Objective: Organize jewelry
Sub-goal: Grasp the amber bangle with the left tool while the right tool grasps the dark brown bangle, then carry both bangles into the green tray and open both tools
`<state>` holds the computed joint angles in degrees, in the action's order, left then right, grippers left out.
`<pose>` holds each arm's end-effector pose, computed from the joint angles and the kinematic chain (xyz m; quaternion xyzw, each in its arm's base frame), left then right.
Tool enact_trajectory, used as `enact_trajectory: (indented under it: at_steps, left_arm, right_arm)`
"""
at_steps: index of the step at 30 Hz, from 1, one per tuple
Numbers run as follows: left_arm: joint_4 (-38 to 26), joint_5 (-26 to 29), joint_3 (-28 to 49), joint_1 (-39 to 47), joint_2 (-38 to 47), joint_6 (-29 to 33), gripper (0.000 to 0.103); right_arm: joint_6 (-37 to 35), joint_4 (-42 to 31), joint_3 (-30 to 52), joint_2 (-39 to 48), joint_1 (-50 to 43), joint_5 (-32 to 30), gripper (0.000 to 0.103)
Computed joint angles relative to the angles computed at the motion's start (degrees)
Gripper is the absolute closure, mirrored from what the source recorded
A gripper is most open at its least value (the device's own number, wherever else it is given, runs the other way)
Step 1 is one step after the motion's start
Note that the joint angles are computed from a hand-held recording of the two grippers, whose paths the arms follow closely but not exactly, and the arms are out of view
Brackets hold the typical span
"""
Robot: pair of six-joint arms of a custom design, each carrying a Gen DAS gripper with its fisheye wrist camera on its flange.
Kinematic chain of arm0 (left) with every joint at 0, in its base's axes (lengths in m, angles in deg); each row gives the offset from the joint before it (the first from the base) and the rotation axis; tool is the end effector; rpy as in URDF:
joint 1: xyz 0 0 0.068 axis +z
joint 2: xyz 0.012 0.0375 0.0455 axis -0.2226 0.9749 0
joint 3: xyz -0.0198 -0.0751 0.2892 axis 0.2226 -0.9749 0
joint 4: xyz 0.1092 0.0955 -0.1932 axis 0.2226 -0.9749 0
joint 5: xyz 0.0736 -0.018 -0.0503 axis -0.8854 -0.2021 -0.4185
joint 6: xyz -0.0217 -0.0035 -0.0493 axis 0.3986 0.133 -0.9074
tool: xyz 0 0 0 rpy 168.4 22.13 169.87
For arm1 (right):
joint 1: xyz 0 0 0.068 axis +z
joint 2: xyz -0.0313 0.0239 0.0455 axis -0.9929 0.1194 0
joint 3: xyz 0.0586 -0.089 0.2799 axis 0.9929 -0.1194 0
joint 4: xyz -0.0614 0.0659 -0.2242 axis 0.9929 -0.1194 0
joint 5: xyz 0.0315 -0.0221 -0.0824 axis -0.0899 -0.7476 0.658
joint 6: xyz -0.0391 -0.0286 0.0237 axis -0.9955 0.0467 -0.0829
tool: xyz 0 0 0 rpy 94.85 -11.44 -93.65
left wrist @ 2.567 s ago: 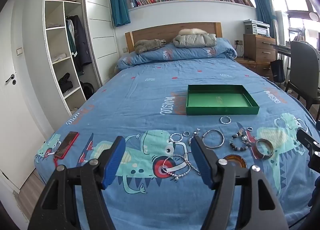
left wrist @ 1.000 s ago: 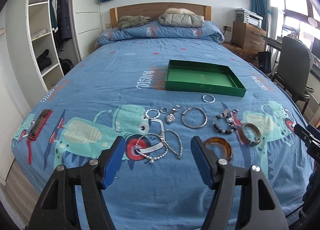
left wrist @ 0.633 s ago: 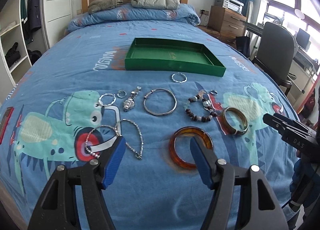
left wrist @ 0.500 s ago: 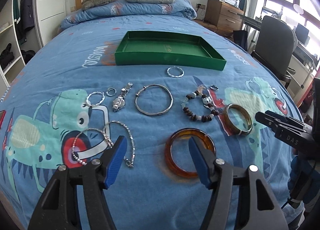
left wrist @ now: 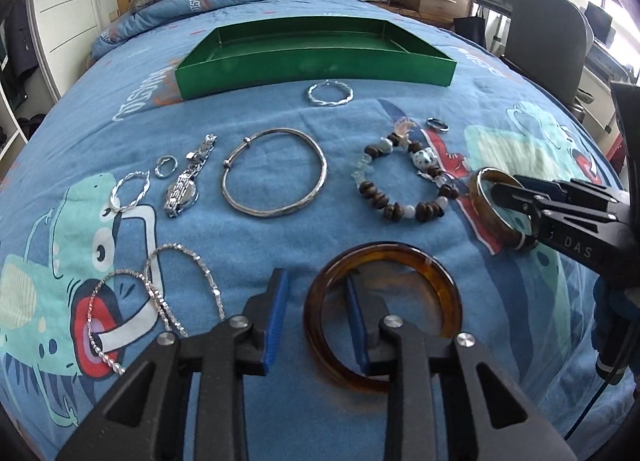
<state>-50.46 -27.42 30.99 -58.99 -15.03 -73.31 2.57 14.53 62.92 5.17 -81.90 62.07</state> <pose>0.1335 -0.1135 0.2427 -0.0946 0.9477 0.0368 0.3027 0.2399 0.0184 0.2374 -0.2818 0.9047 0.1166 0.2975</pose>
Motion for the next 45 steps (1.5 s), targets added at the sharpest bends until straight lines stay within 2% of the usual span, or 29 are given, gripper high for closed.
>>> enact_trajectory:
  at_steps: [2,4,9,15,19,21,25,31,38,45]
  left_arm:
    - [0.3,-1.33,0.46,-0.8,1.44,0.72,0.091]
    - [-0.63,-3.12,1.37,-2.07,2.89,-0.07,0.092]
    - [-5.67,-6.82,4.13,-5.62,3.1,-4.27,0.093]
    - [-15.6,-11.83,11.12,-9.4,1.18,-9.58,0.094]
    - [-17.7,-12.13,16.18,-5.02,-0.73,-5.46,0.094]
    - [-16.09,-10.87,18.19,0.2,-1.42,-0.31,0.094]
    - [-10.41,-6.68,21.55,13.28,-1.06,12.06,0.094]
    - [0.13,1.89,27.49,31.69,7.0,26.05,0.094]
    - [7.91,10.08,32.26,42.41,20.65,30.11,0.094]
    - [11.08,12.76,32.72,46.02,29.88,29.8,0.093]
  right_arm:
    - [-0.17,1.91,-0.8,-0.31,1.09,1.4,0.083]
    - [0.28,2.44,-0.75,-0.26,0.86,1.57,0.092]
    - [-0.55,0.5,-0.77,-2.37,-3.5,-1.94,0.093]
    - [-2.15,-4.06,1.3,-7.35,-8.93,-7.3,0.094]
    - [0.16,-6.03,5.97,-8.05,-8.07,-10.03,0.094]
    - [2.4,-5.89,8.97,-6.78,-6.34,-10.62,0.094]
    - [8.25,-3.09,16.59,-1.06,0.04,-7.98,0.094]
    - [14.3,-0.84,32.07,14.41,7.84,-1.57,0.094]
    - [15.52,-3.41,45.77,30.31,12.53,3.64,0.094]
    - [14.03,-7.43,52.92,38.99,14.53,8.15,0.094]
